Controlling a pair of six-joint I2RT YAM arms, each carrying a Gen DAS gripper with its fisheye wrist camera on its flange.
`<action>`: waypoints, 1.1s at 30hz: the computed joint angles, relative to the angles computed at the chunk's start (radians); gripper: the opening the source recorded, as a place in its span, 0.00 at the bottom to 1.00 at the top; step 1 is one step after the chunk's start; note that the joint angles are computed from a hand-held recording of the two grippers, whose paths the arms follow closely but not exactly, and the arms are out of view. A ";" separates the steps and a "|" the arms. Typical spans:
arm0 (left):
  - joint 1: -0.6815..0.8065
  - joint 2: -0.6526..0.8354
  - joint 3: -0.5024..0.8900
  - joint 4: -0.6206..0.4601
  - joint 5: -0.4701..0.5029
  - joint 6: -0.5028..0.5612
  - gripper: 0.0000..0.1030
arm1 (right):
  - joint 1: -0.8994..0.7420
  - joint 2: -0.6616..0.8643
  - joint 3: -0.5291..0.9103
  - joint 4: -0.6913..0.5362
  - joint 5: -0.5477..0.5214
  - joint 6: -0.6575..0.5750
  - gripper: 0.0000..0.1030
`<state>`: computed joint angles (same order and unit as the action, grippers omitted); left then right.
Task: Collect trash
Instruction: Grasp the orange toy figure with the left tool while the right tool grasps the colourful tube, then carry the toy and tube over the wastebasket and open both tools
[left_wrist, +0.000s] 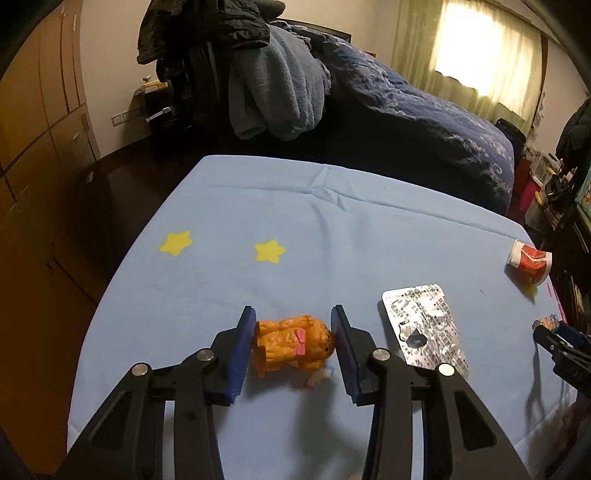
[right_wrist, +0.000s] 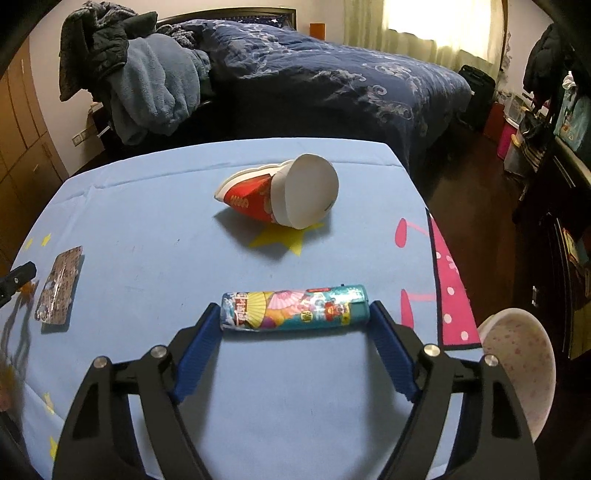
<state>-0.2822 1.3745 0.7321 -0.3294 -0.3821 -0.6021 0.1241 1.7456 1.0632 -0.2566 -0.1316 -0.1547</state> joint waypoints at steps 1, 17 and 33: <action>-0.009 -0.017 -0.007 -0.009 -0.006 -0.006 0.41 | -0.009 -0.009 -0.004 -0.011 -0.021 -0.002 0.77; -0.282 -0.186 -0.003 -0.194 -0.151 -0.160 0.41 | -0.115 -0.350 -0.254 -0.075 -0.163 -0.091 0.78; -0.552 -0.146 0.116 -0.302 -0.260 -0.293 0.41 | -0.290 -0.523 -0.351 -0.165 -0.290 -0.177 0.78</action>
<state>-0.8339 1.2283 0.8480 -0.6313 -0.6424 -0.8948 -0.1658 1.2221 0.7123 -0.4220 -0.4213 -0.3316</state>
